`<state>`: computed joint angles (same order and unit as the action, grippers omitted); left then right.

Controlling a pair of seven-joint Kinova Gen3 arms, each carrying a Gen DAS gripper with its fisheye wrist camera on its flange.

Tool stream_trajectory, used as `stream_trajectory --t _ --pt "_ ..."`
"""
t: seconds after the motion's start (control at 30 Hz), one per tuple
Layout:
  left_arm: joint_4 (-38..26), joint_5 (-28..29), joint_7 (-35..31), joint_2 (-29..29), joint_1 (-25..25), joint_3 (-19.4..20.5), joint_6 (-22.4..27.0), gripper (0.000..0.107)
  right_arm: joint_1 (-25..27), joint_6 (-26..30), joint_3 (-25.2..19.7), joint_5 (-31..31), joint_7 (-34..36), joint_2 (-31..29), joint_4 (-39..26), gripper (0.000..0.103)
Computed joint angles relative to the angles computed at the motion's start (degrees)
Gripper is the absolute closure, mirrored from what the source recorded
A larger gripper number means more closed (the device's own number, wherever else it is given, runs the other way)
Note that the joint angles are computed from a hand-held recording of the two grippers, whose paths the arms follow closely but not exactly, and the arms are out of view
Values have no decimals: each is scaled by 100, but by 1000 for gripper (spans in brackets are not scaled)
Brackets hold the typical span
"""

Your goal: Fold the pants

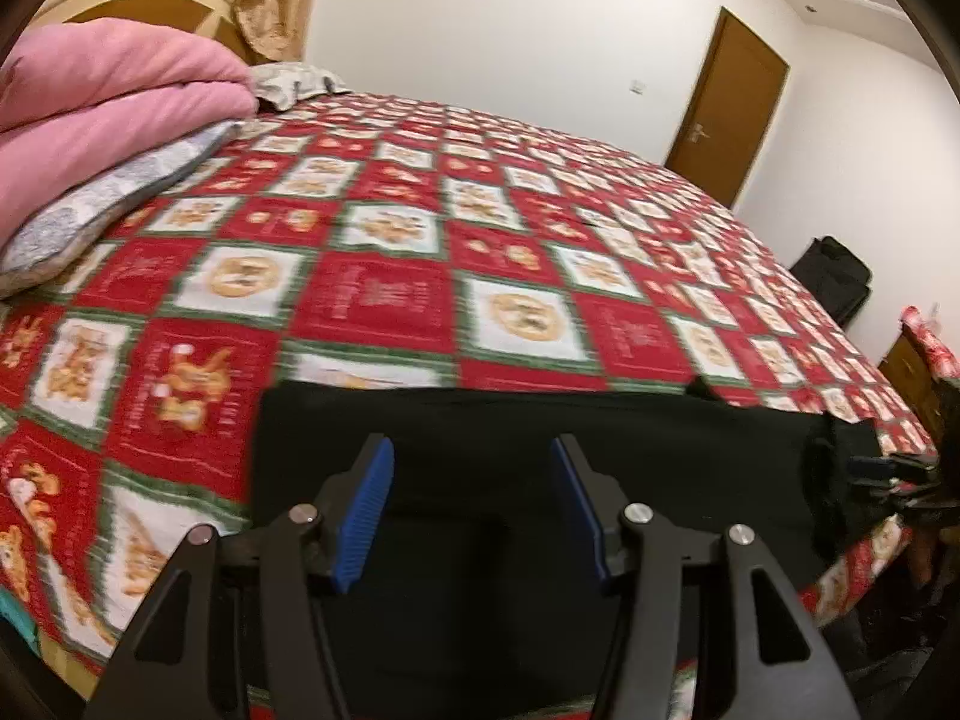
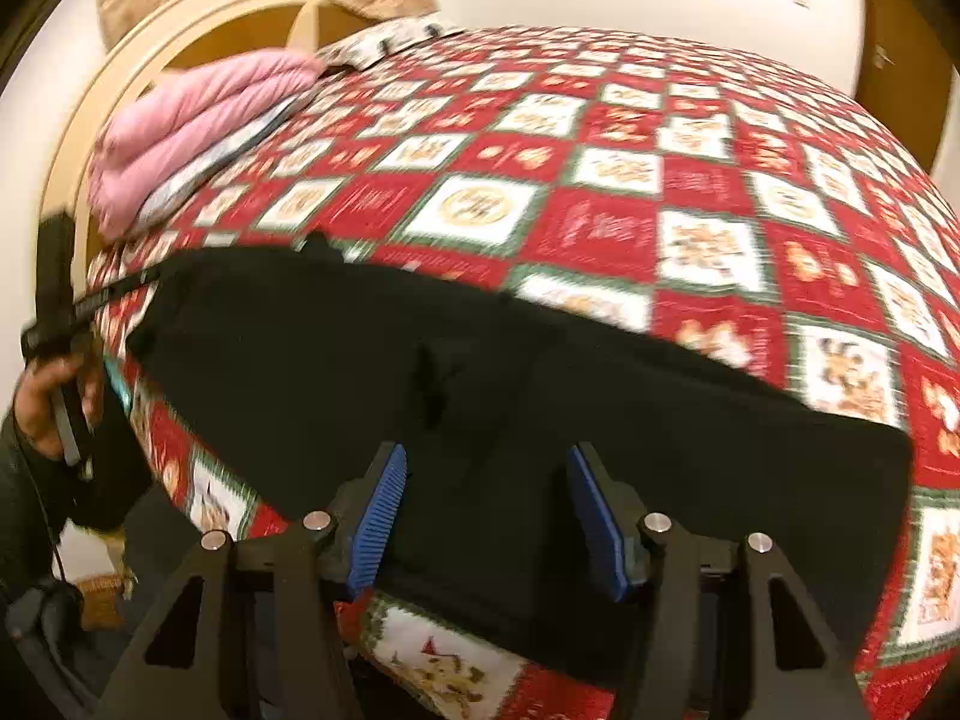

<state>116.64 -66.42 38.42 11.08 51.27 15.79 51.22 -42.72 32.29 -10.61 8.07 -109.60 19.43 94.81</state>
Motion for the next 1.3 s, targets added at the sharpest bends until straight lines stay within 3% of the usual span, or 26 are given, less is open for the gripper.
stream_trajectory --t 0.1,0.17,0.23,0.37,0.43,0.53,0.67,0.73,0.8,0.93,1.07,1.3 --pt "-420 -16 -581 217 582 -550 -132 50 -168 -88 105 159 -122 4 53 47" --pt "-726 142 -1025 314 944 -1003 -444 50 -28 -39 -33 153 -54 26 -80 56" --pt "-987 231 -1462 434 922 -1071 -771 50 -70 -103 -26 312 -144 -1 -146 59" --pt "-1843 103 -2394 1023 292 -187 -674 50 -740 295 590 1059 -344 100 -525 62" --pt "-2311 -160 -2860 1424 24 344 -270 50 -540 424 467 982 -405 78 -599 62" --pt "-2860 -199 -3559 1813 -183 773 141 50 17 227 -31 456 2 -158 -258 62" --pt "-3427 -313 -4491 2365 -843 1705 339 51 -245 238 -97 626 183 -265 189 62" --pt "-3733 -132 -4957 2579 -856 1772 399 51 -327 112 -114 706 210 -298 388 62" --pt "-3932 169 -5423 2643 -650 1453 259 51 -434 52 -58 838 124 -270 473 62" --pt "-4224 1072 -6114 2533 -1 395 -13 51 -608 -29 32 1142 -87 -220 590 62" --pt "-4850 1988 -6990 2809 583 -627 127 51 -741 -64 105 1341 -244 -164 618 62" --pt "-4712 3479 -7913 2615 1454 -2260 -384 50 -634 -263 76 1314 -359 -246 776 62"
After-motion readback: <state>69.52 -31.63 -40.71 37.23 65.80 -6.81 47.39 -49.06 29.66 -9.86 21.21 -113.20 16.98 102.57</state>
